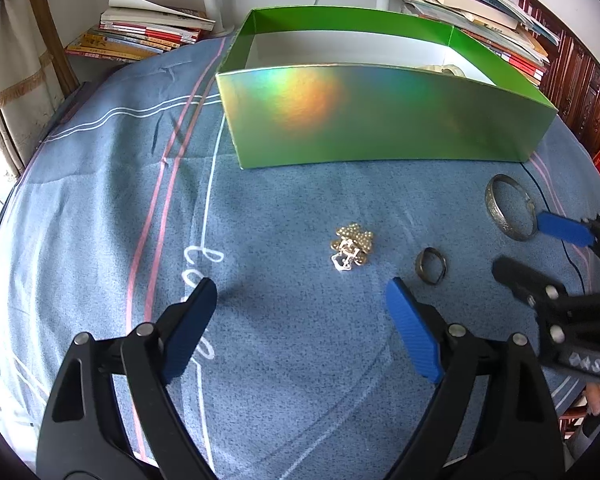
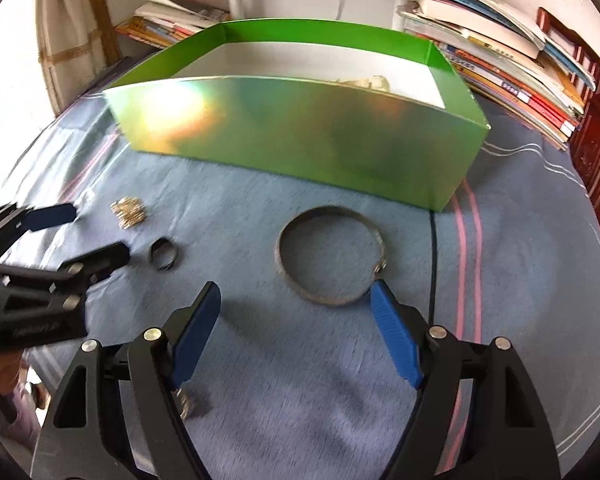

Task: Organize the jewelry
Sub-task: 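Grasp the gold flower brooch with the left tool while the right tool grasps the silver bangle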

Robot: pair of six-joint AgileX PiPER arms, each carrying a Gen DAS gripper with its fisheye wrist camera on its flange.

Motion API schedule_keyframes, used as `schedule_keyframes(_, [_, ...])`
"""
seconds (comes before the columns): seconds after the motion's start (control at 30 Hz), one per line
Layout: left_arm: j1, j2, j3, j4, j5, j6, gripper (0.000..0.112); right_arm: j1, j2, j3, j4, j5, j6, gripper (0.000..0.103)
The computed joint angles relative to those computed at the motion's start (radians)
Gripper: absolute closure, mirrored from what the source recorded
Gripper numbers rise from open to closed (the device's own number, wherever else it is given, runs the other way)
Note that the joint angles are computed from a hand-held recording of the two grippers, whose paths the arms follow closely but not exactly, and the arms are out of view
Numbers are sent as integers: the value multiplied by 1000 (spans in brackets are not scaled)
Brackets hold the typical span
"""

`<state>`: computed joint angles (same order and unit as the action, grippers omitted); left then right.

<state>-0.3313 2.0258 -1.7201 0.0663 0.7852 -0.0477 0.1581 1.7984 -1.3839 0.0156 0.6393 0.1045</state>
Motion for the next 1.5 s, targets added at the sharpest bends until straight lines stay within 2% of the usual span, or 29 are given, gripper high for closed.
schedule_keyframes(0.13, [3,-2,-2,10,-4,-21,27,7,-36,26,-109,-22,119,27])
schedule_keyframes(0.2, [5,-7,0,10,-9,-20,27,-5,-38,23,-95,-33,120,27])
schedule_keyframes(0.4, [-17,-14,4,61,-49,-52,28,26,21,-41,-213,-12,227,27])
schedule_keyframes(0.47, [-23,-6,-3,63,-53,-48,34,36,35,-55,-233,-9,235,27])
schedule_keyframes(0.53, [-23,7,-16,47,-43,-37,46,41,48,-68,-207,-17,197,27])
schedule_keyframes(0.6, [-18,22,-37,17,-25,-15,52,46,63,-87,-211,-11,190,30])
schedule_keyframes(0.73, [-18,35,-56,10,-20,-15,53,47,98,-122,-199,12,187,38])
schedule_keyframes(1.1, [-50,43,-64,39,-29,-31,51,33,102,-116,-162,-12,186,39])
schedule_keyframes(1.37, [-54,40,-57,39,-36,-28,51,41,94,-105,-159,-22,183,48])
schedule_keyframes(1.5, [-48,33,-45,-3,-43,9,50,38,88,-98,-143,-25,168,48])
